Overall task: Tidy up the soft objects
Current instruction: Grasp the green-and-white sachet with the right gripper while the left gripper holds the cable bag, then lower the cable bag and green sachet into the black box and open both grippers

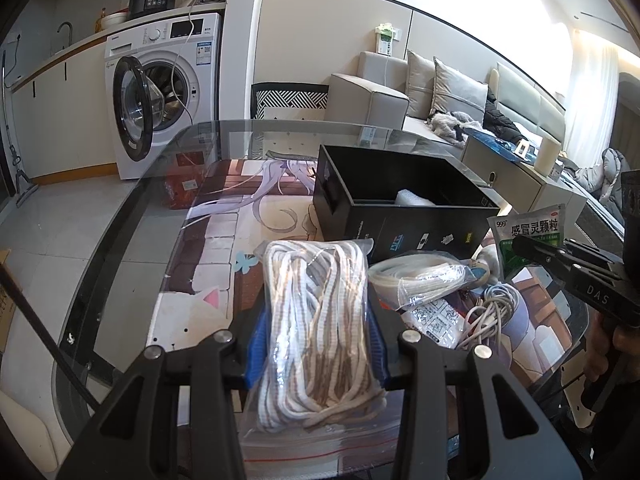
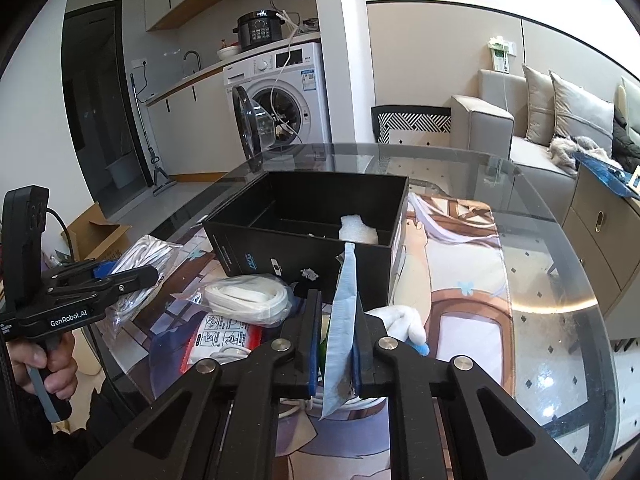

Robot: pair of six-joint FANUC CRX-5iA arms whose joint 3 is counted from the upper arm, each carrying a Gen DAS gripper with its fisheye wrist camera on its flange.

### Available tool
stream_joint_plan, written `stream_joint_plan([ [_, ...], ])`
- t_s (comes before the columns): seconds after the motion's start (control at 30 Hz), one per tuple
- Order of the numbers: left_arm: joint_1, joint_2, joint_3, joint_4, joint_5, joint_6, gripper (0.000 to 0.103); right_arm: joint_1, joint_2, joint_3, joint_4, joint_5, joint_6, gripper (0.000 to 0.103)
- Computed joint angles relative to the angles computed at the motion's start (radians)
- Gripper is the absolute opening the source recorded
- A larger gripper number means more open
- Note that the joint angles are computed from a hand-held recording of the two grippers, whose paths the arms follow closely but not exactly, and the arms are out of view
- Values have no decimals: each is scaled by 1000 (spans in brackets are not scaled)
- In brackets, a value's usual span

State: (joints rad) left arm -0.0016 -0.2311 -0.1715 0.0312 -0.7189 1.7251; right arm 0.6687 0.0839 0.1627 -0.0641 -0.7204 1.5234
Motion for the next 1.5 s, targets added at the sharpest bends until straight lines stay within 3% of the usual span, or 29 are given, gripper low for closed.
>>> stream_joint_plan([
  [0.6, -9, 39, 63, 46, 50, -53, 40, -12, -9, 52, -75, 25, 72, 11],
  [1.1, -20, 147, 166, 126, 123, -103, 40, -43, 94, 228, -174, -30, 141, 11],
  [1.5, -32, 269, 292, 124, 94, -99, 40, -68, 204, 371, -219, -115, 130, 11],
])
